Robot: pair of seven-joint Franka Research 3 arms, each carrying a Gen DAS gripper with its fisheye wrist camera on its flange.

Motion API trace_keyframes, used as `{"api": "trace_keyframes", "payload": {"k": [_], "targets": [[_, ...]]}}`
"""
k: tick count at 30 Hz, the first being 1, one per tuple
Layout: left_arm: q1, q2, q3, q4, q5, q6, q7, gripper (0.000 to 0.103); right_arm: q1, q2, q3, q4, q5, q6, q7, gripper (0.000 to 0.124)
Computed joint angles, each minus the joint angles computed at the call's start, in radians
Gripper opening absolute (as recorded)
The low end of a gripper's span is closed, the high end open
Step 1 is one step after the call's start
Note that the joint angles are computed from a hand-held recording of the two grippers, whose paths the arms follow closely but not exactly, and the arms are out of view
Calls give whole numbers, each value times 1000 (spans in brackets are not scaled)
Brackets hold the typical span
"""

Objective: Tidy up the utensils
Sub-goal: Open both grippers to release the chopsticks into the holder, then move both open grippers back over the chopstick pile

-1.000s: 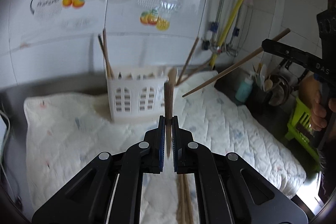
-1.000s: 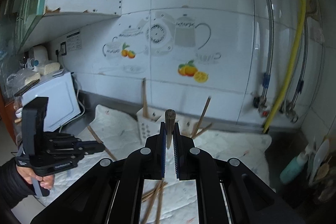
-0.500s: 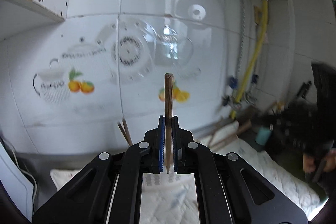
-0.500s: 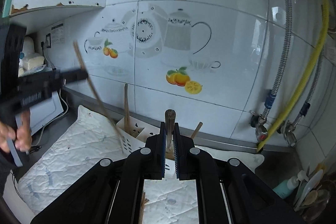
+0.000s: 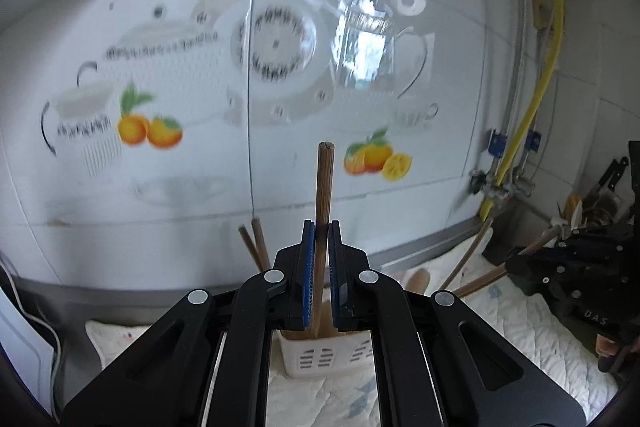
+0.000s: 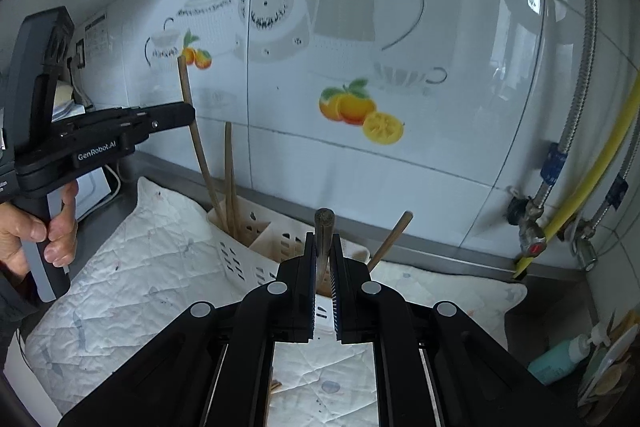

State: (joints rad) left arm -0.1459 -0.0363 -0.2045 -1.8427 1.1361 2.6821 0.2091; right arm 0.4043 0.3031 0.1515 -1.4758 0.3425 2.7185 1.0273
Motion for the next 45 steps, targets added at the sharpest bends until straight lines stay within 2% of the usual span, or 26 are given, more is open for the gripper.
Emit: {"api": "trace_keyframes", "payload": {"k": [4, 8, 10, 11, 14, 16, 18, 21, 24, 29, 33, 36, 38, 42, 45], "targets": [[3, -9, 1, -16, 18, -6, -34, 9, -6, -8, 5, -19, 18, 25, -6, 7], [2, -55, -14, -52, 47, -27, -70, 21, -28, -56, 22, -79, 82, 61, -48, 10], [3, -88, -29, -84, 68, -35, -93, 34, -41, -107, 36, -148, 140, 102, -96, 10], [4, -108, -38, -107, 85, -32, -112, 37, -51, -138, 46, -186, 185, 115, -136, 10], [2, -166, -66, -181, 89, -34, -147, 53, -62, -237, 61, -315, 370, 149, -283, 10], [2, -199, -91, -229, 96, -45, -180, 67, -44, -288, 47, -385, 473, 161, -365, 10], [-9, -229, -116, -284, 88, -59, -189, 69, -14, -356, 28, -491, 583, 187, -461, 13], [-33, -256, -145, -358, 52, -71, -195, 83, 40, -422, -5, -611, 669, 226, -539, 21], [-58, -270, -172, -426, 19, -74, -205, 90, 92, -470, -32, -719, 741, 281, -596, 32], [-92, -259, -177, -519, -41, -2, -246, 93, 157, -505, -64, -840, 839, 349, -653, 32], [-108, -248, -186, -564, -75, -2, -264, 95, 174, -509, -78, -896, 869, 357, -638, 40], [-120, -233, -181, -585, -108, 9, -254, 95, 169, -505, -78, -930, 859, 340, -601, 42], [-126, -222, -183, -590, -113, 12, -245, 95, 166, -496, -67, -949, 831, 360, -571, 43], [-139, -202, -187, -585, -115, -17, -244, 95, 182, -487, -81, -963, 878, 351, -587, 49], [-143, -198, -182, -589, -109, -15, -256, 95, 175, -477, -66, -974, 860, 374, -576, 51]]}}
